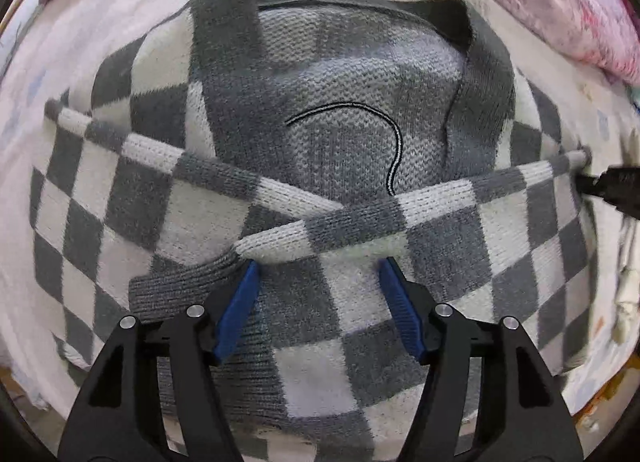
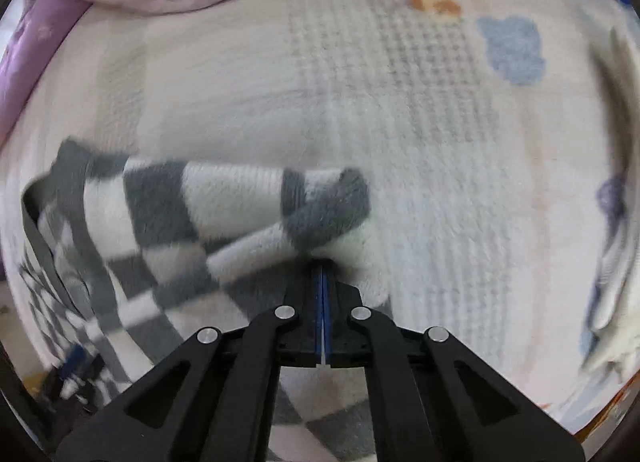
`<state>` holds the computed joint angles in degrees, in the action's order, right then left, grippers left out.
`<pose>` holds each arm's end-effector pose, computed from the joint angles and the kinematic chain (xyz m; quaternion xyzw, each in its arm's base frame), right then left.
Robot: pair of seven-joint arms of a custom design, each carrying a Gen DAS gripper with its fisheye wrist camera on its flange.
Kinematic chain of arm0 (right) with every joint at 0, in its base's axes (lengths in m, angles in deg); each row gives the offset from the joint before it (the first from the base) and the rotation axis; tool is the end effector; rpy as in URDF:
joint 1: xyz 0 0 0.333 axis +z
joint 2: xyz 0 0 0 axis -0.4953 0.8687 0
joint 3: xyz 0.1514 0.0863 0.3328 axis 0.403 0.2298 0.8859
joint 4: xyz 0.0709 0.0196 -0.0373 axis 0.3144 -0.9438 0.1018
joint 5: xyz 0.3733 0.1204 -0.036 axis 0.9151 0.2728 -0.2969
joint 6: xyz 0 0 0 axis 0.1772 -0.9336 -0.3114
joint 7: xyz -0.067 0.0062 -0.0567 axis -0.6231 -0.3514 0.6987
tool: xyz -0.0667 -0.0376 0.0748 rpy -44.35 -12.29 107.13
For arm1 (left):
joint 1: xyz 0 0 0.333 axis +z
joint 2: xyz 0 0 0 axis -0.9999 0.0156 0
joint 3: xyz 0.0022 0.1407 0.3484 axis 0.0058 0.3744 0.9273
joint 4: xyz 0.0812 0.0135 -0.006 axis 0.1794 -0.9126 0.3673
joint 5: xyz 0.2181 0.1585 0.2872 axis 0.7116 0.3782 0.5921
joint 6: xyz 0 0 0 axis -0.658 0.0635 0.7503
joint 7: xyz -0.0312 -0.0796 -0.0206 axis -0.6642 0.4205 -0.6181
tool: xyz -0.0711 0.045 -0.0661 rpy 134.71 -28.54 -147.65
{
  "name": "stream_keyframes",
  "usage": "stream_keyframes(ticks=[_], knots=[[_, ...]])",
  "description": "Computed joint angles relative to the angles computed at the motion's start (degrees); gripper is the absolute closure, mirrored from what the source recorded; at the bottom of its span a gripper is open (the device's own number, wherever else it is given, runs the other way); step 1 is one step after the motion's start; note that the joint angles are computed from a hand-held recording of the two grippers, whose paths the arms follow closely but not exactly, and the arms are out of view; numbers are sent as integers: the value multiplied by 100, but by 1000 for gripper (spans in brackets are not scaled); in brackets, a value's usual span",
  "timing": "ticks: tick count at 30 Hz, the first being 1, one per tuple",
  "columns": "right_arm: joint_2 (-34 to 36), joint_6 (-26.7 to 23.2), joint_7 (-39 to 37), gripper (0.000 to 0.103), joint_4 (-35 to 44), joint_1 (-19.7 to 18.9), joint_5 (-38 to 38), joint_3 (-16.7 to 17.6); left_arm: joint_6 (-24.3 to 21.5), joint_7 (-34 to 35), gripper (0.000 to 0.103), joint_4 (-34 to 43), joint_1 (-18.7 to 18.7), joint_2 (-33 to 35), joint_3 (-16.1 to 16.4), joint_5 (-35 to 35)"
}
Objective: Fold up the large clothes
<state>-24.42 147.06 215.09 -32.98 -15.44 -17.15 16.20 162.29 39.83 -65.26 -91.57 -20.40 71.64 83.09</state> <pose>0.5462 0.1821 0.5012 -0.5028 0.8620 0.0587 0.0278 0.5638 -0.0966 0.5294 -0.6170 0.7866 -0.0222 0.0051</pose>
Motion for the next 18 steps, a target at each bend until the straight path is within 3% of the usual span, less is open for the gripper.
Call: stream_keyframes(ticks=[2, 4, 7, 10, 13, 18], knots=[[-134, -38, -197, 103, -91, -24, 163, -4, -78, -16, 40, 4, -6, -37, -3, -3], [-510, -681, -424, 103, -320, -44, 431, -28, -466, -9, 40, 105, -18, -115, -15, 79], [-1064, -1230, -300, 103, -668, 172, 575, 109, -891, -55, 40, -52, 29, -344, 17, 98], [-1432, -1205, 53, 103, -1125, 430, 832, 41, -633, -181, 37, -419, 129, -524, 77, -229], [-1712, -458, 234, 103, -1773, 390, 1090, 65, -566, -210, 33, -365, 166, -366, 71, -384], [-1878, -743, 277, 103, -1685, 384, 1066, -75, -866, -245, 32, 56, 140, -145, 34, -220]])
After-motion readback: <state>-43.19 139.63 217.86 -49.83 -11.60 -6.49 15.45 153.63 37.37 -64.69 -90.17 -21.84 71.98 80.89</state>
